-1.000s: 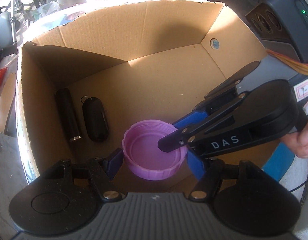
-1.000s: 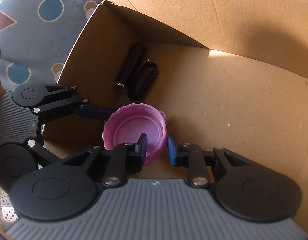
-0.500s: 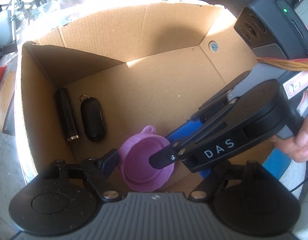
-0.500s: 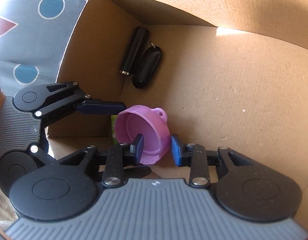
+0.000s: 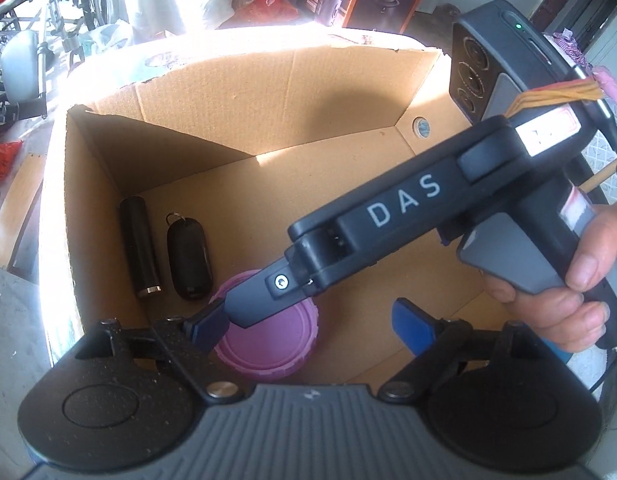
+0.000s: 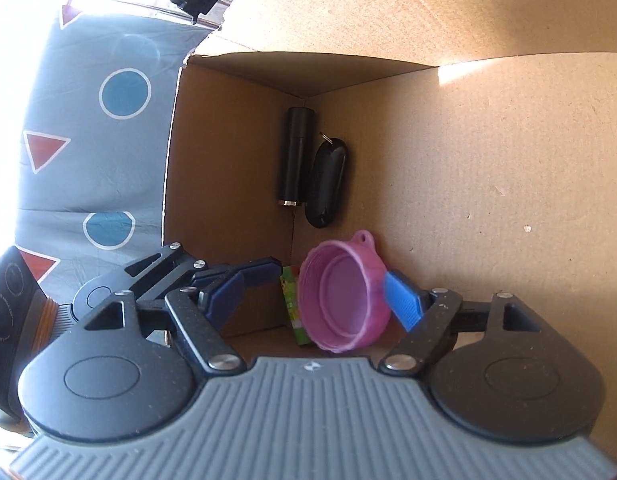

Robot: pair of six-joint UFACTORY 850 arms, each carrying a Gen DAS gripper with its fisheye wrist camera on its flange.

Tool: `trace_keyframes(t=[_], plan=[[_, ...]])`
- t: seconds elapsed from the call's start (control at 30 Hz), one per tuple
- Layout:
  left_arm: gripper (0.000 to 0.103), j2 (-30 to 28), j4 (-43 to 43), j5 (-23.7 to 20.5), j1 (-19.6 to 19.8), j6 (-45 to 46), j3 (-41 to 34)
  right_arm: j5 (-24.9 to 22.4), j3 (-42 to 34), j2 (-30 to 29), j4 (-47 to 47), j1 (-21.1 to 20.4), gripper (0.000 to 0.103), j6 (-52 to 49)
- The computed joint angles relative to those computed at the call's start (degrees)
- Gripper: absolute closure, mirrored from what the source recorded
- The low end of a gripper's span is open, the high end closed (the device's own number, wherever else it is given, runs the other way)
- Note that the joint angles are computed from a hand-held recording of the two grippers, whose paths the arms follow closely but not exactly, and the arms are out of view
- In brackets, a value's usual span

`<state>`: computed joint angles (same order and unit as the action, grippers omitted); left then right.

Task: Organize rigid objects
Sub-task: 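Carry the pink lid into the box and open the right gripper, then move the right gripper out of the box to the black tape roll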

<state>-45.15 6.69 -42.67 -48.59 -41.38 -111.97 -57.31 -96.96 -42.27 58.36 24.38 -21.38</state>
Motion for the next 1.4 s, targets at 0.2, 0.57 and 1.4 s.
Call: trace_keyframes(t=[0.2,0.57,1.4], plan=[[0.014,2.2,3.3,2.1,-0.8,-3.6,2.0,2.4,3.4,3.6,2.5,-0.8,0.024,-2.5],[0.014,14.0,22.5,14.0,-6.3,-22.1,15.1,8.7,26.0,25.2,21.5,-5.1,0.024,-23.5],[0.015,6.8,48.9,4.1,-19.2,-51.7,21.6,44.5,58.2,43.6,57.6,14.3,0.034,-64.3]])
